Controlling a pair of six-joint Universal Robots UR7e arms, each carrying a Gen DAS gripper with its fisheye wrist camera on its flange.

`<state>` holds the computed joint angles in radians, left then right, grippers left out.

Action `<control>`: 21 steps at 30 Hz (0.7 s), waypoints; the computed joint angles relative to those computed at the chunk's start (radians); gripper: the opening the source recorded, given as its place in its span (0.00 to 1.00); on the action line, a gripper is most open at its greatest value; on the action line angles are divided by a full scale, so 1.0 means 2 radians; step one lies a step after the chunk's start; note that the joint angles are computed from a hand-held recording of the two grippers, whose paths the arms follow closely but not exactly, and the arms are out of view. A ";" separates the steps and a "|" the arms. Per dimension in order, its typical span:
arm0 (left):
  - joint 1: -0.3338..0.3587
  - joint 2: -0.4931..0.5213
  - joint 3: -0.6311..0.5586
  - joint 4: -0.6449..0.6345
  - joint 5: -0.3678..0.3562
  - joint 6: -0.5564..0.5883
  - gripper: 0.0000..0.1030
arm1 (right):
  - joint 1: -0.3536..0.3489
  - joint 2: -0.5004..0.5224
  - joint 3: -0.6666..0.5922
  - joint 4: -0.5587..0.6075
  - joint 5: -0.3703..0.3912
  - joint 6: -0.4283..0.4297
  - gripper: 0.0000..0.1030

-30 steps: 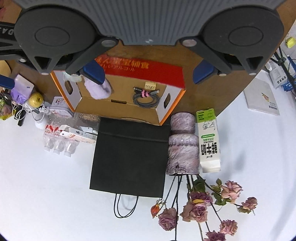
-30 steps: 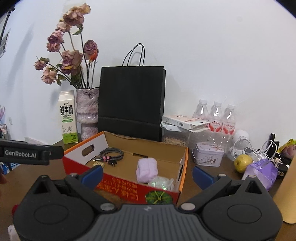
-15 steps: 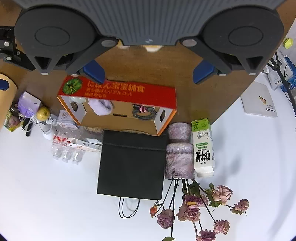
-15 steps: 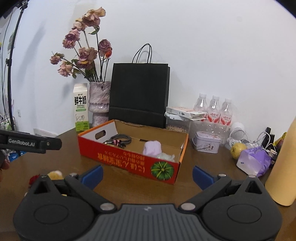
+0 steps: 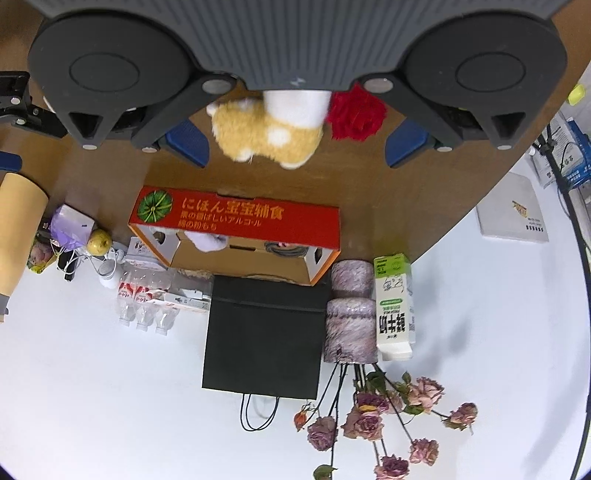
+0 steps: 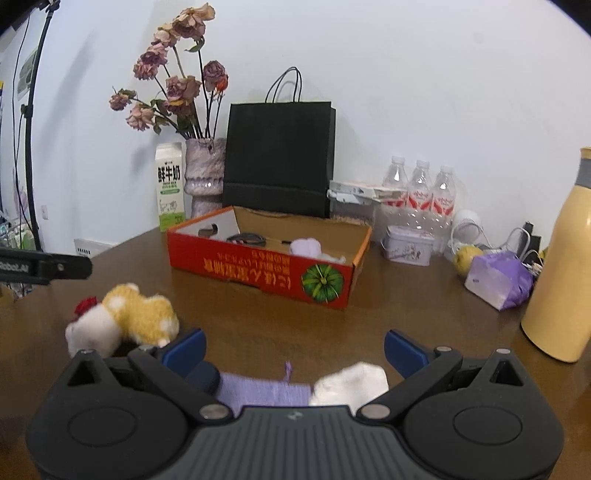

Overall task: Organize objects
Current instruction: 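Grasp the white-and-yellow plush toy with the left tool while the right tool grasps the white bottle cap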

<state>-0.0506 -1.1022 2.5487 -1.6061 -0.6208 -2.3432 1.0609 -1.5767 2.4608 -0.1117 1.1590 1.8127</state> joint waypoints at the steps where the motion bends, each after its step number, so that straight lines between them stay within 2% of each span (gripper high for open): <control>1: -0.007 0.003 0.003 -0.003 -0.009 -0.004 1.00 | -0.011 -0.003 0.004 0.000 -0.003 -0.008 1.00; 7: -0.051 0.028 0.016 -0.015 -0.061 -0.024 1.00 | -0.077 -0.010 0.020 0.016 -0.015 -0.062 1.00; 11: -0.065 0.042 0.021 -0.032 -0.088 -0.021 1.00 | -0.103 -0.003 0.019 0.024 -0.009 -0.075 1.00; 15: -0.073 0.046 0.031 -0.057 -0.103 -0.016 1.00 | -0.115 0.005 0.016 0.024 -0.003 -0.076 1.00; 21: -0.072 0.044 0.040 -0.071 -0.109 -0.011 1.00 | -0.100 0.010 0.001 0.004 0.006 -0.037 1.00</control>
<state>-0.1954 -1.0146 2.6288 -1.7478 -0.8386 -2.3657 0.8610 -1.5561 2.4619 -0.1038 1.1714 1.7380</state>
